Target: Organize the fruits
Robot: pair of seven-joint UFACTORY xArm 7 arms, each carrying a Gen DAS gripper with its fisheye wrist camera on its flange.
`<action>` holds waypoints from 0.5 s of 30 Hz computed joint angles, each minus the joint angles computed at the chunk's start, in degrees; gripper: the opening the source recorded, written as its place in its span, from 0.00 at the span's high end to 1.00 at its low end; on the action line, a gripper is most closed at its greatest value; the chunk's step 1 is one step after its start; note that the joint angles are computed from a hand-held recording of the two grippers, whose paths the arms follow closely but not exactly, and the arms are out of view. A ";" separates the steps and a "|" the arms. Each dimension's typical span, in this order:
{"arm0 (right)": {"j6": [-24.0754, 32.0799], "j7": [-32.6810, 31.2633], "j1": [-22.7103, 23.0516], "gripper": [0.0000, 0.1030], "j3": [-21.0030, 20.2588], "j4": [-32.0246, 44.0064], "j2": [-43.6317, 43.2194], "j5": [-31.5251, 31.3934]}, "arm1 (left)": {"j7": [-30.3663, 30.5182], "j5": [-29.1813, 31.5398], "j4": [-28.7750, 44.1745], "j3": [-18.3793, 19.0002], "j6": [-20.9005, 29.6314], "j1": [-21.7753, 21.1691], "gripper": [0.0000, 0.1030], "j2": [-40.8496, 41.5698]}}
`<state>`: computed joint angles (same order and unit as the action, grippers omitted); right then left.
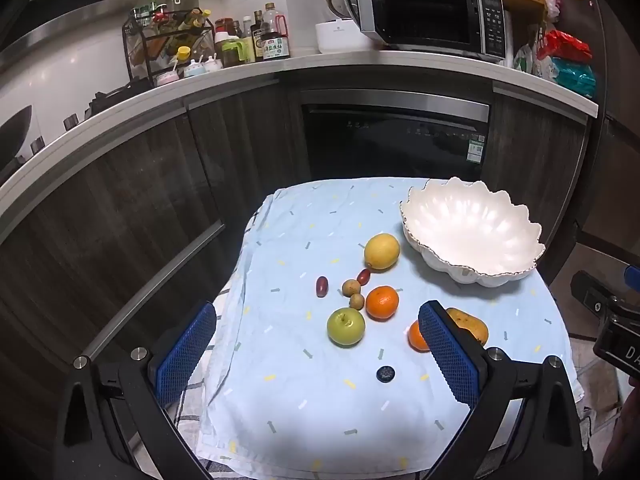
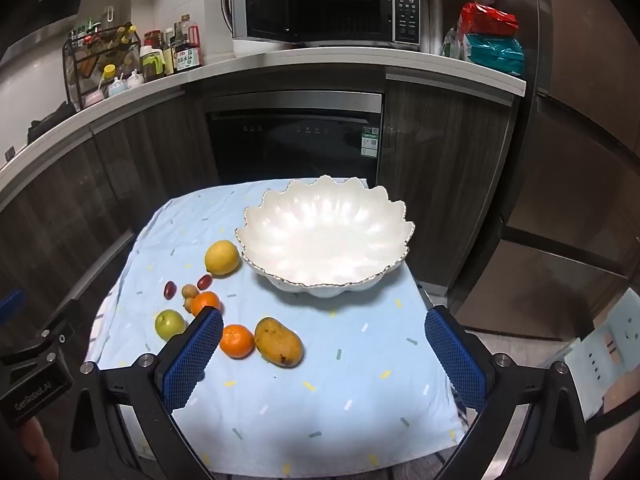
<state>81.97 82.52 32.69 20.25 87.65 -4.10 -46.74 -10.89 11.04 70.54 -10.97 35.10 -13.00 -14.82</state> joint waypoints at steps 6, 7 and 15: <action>0.01 0.10 0.06 0.01 0.05 -0.05 -0.03 -0.27 | 1.05 -1.05 -0.24 0.35 0.14 -0.50 0.00 -0.02; -0.06 0.16 0.05 0.01 0.03 -0.13 -0.11 -0.26 | 1.23 -1.14 -0.32 0.35 0.28 -0.53 0.00 0.02; -0.10 0.23 0.40 0.01 -0.07 -0.10 -0.23 -0.82 | 2.61 -3.00 0.19 0.75 0.94 -0.88 0.00 -0.34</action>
